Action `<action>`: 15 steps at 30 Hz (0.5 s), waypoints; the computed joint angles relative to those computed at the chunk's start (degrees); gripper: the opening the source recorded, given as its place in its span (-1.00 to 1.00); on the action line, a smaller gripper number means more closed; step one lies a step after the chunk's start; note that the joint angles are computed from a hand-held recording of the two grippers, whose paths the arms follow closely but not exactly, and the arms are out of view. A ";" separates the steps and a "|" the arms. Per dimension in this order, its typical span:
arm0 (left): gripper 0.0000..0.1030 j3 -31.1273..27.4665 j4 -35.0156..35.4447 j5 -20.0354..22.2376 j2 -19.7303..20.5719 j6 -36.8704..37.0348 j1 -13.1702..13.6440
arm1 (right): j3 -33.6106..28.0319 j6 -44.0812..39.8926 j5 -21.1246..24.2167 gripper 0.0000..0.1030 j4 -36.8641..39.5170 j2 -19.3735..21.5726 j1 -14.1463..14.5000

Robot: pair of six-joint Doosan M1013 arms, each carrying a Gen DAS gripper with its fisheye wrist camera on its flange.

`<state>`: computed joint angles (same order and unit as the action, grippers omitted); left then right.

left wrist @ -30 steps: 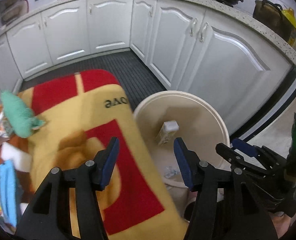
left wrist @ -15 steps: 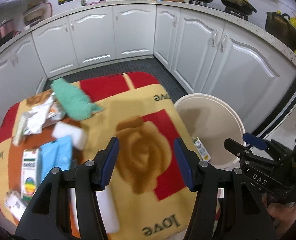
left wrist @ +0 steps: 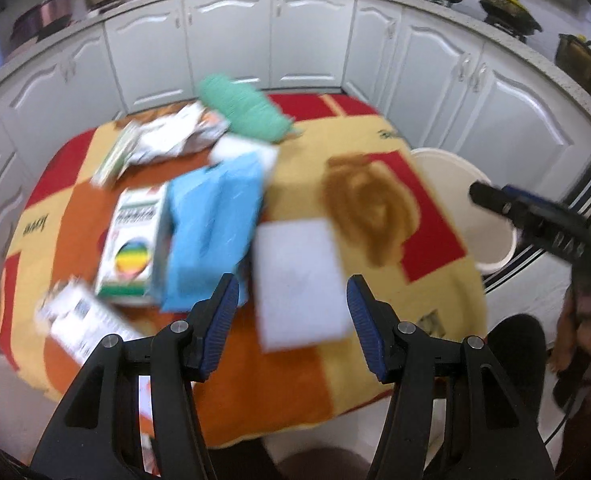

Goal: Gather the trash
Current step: 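Grasp the white medicine box with the left tool while the right tool grasps the white sponge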

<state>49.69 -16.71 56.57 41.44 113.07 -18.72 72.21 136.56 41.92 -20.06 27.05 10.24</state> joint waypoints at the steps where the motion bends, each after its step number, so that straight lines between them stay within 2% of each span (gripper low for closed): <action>1: 0.07 0.48 -0.03 0.12 -0.25 -0.26 0.38 | -0.16 -0.57 -0.11 0.32 0.37 0.09 0.08; 5: 0.07 3.24 -0.68 -0.99 -1.86 -0.97 2.02 | -1.64 -4.00 -0.02 0.32 2.70 0.93 0.64; 10: 0.07 5.75 1.20 -2.68 -3.16 -3.43 3.79 | -3.38 -11.43 -0.59 0.36 10.72 2.00 0.84; 15: 0.07 5.14 0.52 -1.74 -2.53 -8.05 5.70 | -6.78 -18.21 0.96 0.37 19.07 4.61 1.42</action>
